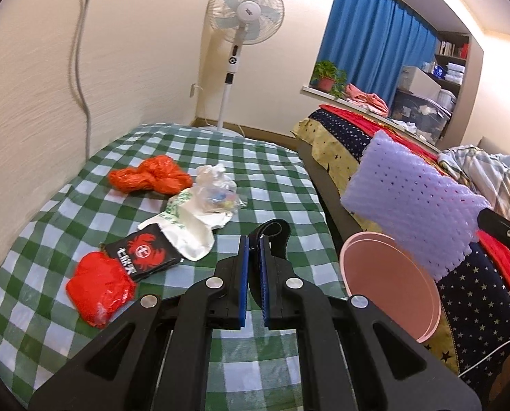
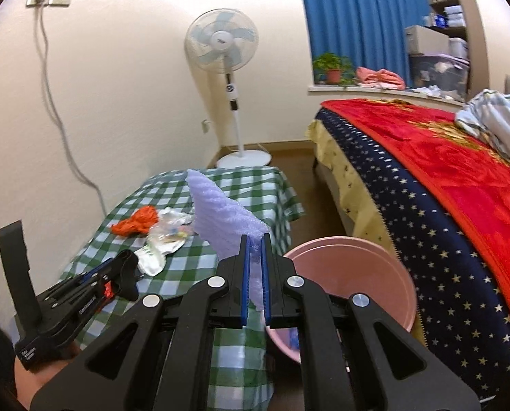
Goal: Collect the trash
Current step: 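Lower the lavender foam net into the pink bin and open the right gripper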
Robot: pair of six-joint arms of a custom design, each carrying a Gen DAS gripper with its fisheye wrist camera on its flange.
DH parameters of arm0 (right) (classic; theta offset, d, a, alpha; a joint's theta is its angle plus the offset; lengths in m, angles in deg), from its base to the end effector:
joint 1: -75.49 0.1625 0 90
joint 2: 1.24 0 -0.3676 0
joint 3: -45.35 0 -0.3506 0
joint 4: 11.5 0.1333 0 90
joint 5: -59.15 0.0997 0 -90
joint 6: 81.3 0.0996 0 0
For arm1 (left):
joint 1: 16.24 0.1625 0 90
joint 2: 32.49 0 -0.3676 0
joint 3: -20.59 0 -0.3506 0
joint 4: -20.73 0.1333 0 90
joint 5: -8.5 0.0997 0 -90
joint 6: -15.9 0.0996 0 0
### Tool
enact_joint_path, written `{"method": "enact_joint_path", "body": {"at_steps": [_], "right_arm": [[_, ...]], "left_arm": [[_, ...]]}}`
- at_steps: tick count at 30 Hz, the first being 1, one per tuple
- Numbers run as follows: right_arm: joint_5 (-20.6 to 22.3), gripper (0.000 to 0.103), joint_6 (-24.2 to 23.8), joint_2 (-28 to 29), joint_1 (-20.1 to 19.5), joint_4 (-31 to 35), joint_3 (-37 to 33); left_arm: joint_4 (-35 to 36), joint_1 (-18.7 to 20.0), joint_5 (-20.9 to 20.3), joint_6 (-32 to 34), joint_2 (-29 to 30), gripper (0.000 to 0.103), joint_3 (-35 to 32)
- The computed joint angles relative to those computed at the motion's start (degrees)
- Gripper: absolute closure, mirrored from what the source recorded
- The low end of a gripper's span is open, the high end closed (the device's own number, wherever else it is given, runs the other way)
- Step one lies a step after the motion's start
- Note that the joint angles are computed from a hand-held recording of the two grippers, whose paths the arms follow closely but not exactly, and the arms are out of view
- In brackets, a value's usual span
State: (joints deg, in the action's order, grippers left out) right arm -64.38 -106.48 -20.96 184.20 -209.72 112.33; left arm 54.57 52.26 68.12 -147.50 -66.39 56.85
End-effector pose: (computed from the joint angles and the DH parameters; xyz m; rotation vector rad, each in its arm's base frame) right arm 0.3003 -0.6426 0.0759 0.4640 -2.2037 1.2654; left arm -0.0732 -0.6869 0.2219 0.4683 2.3635 -1.2375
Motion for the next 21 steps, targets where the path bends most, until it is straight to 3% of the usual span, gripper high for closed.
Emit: {"method": "enact_joint_path", "body": {"at_steps": [21], "right_arm": [[-6.9,0.097,-0.4,1.1,-1.9,-5.4,-1.9]], "left_arm": [[3.2,-2.4,5.2,3.7,8.2,0.097,-8.6]]}}
